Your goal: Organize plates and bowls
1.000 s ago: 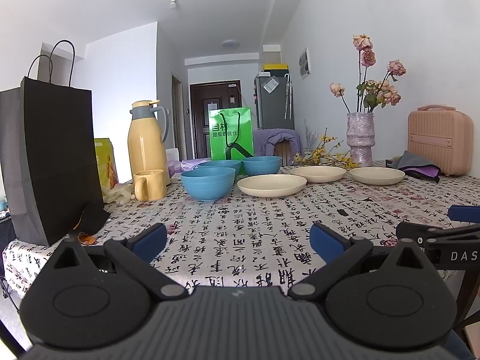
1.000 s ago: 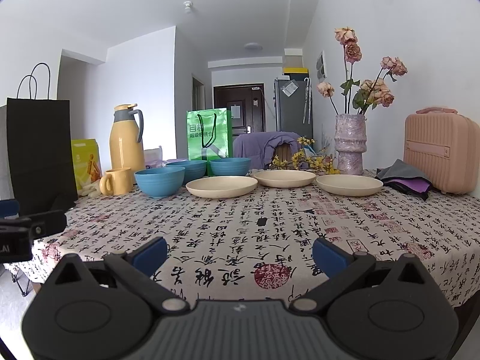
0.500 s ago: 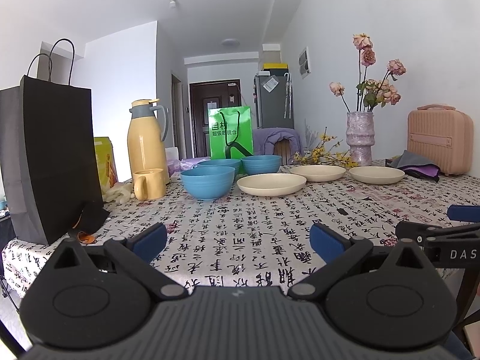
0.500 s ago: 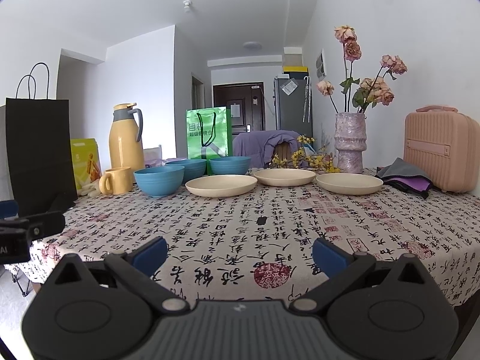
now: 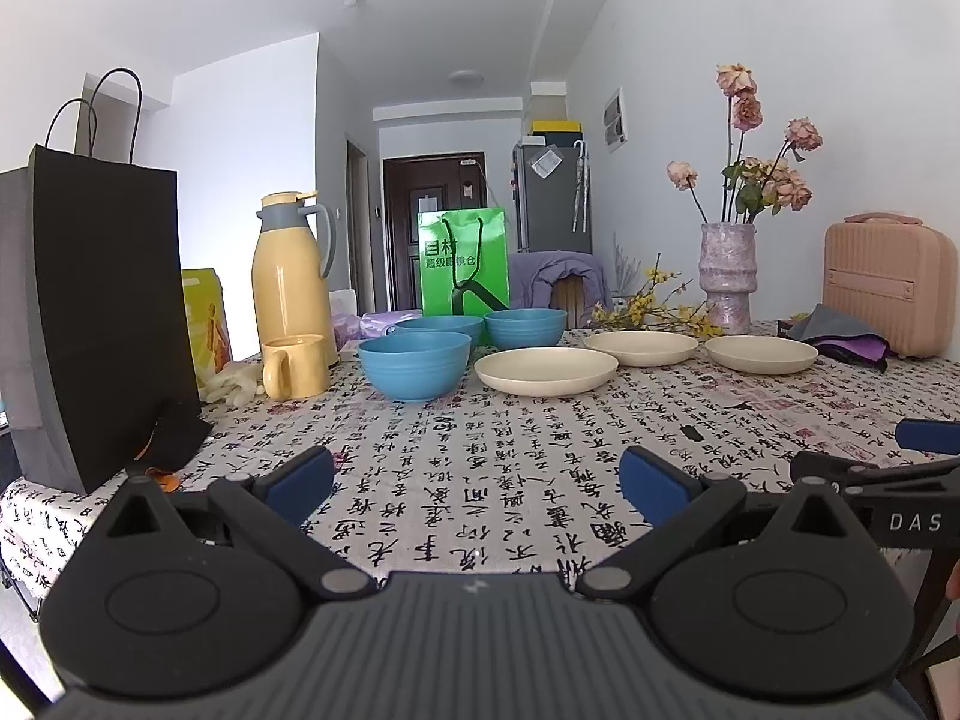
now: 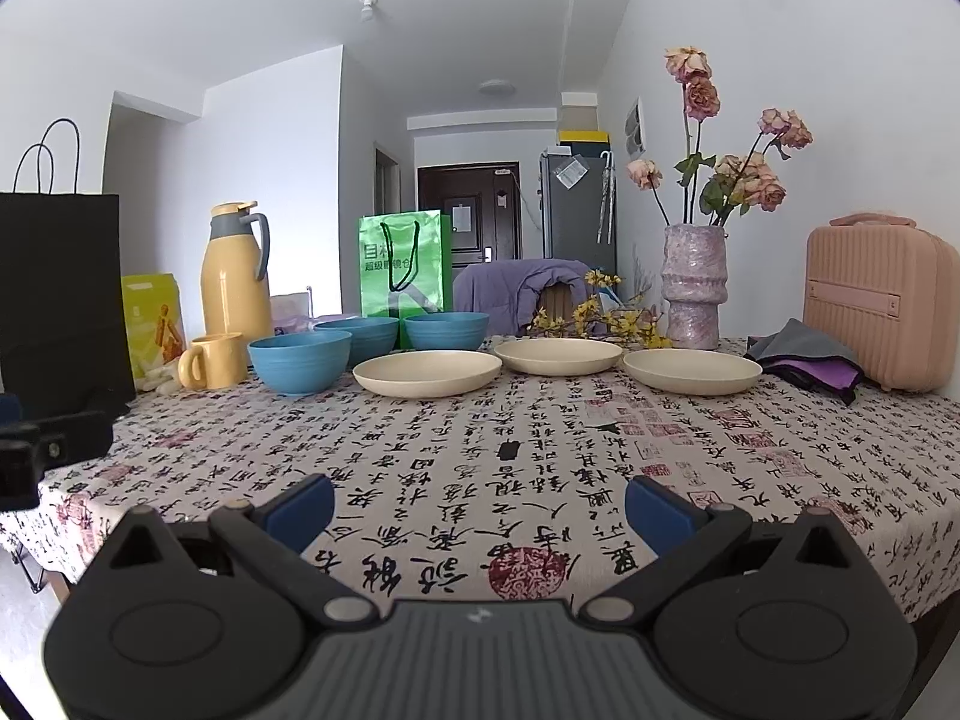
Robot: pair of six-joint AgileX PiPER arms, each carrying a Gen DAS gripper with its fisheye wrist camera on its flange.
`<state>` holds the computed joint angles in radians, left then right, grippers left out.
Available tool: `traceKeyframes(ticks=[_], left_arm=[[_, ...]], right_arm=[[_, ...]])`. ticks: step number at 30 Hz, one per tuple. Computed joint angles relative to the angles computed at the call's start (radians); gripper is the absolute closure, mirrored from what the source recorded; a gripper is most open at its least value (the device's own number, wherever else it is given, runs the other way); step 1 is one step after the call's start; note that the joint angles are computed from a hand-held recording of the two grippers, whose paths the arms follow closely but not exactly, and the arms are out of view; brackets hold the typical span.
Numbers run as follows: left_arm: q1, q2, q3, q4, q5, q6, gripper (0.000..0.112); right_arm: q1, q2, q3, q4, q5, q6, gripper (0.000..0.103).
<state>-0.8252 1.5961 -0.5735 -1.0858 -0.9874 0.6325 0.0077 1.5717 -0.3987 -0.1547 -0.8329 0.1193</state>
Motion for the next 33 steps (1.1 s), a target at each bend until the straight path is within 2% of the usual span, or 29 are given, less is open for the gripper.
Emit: traceKeyframes(ticks=[9, 21, 30, 33], left_arm=[[0.086, 0.025, -0.079, 0.01, 0.086, 0.042, 0.009], [0.208, 0.13, -0.279, 0.017, 0.255, 0.143, 0.009], [0.259, 0.3, -0.582, -0.098, 0.42, 0.333, 0.009], [0.263, 0.389, -0.737, -0.191, 0.456, 0.472, 0.009]], right_arm=[[0.007, 0.048, -0.095, 0.002, 0.07, 0.001, 0.0], [-0.01, 0.143, -0.276, -0.001, 0.197, 0.036, 0.0], [-0.105, 0.258, -0.519, -0.015, 0.345, 0.099, 0.0], [-0.149, 0.309, -0.616, -0.031, 0.383, 0.119, 0.0]])
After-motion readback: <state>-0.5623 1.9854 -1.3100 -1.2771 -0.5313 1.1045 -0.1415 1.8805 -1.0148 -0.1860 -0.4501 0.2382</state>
